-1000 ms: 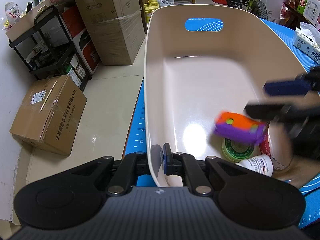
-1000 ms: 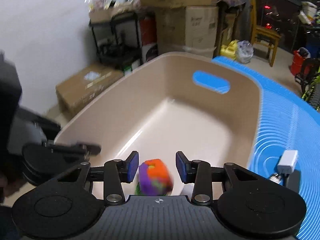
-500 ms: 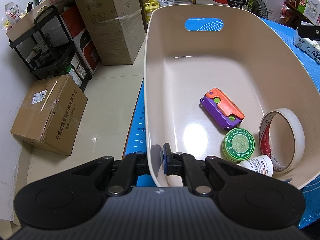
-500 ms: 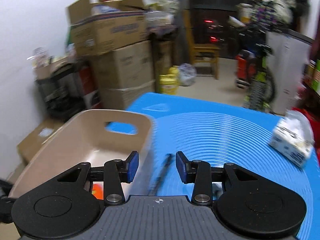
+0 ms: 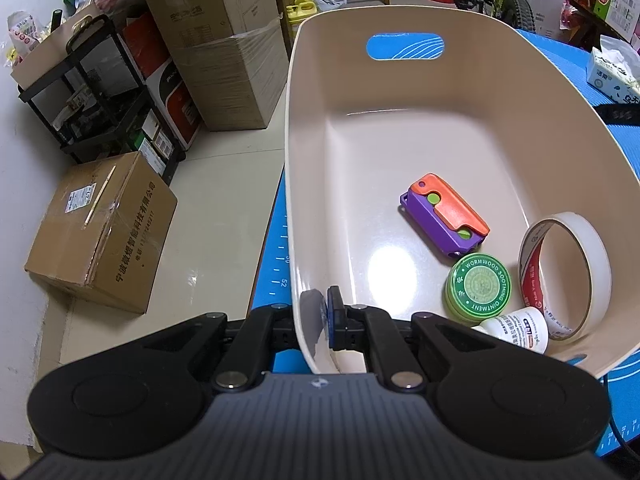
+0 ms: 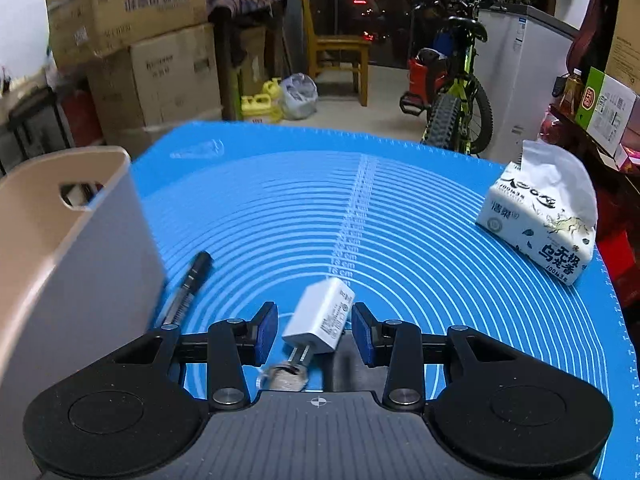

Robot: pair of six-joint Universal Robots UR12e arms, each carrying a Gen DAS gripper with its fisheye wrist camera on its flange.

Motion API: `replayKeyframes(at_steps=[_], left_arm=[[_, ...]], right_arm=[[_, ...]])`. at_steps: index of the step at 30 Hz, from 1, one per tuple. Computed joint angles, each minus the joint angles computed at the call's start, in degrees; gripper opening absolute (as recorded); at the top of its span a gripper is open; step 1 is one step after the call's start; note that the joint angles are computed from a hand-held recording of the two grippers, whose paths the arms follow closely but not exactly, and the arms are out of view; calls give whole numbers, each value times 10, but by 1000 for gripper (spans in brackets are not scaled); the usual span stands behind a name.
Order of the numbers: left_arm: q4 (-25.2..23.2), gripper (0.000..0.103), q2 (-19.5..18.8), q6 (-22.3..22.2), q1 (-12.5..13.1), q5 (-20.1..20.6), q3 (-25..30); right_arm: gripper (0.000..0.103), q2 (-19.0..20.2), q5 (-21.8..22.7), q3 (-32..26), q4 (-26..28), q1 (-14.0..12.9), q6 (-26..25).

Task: Organize rigid objects
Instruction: 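Grasp the white USB charger with the right gripper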

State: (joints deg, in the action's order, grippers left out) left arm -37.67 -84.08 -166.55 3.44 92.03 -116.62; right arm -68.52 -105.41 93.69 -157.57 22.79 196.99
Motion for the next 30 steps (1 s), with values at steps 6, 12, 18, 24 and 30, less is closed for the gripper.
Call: replayKeyframes(at_steps=[6, 12, 18, 24, 30], left_arm=[[-1, 10, 0, 3, -2, 4, 1], [-2, 10, -1, 3, -4, 10, 2], [-1, 10, -1, 2, -5, 12, 2], [-3, 10, 0, 2, -4, 10, 2], [-2, 10, -1, 1, -5, 10, 2]], right_arm=[[50, 16, -5, -9, 5, 1, -3], [50, 25, -11, -7, -21, 5, -20], [32, 31, -9, -2, -47, 10, -51], [31, 27, -19, 2, -53, 12, -37], [31, 14, -17, 9, -79, 10, -27]])
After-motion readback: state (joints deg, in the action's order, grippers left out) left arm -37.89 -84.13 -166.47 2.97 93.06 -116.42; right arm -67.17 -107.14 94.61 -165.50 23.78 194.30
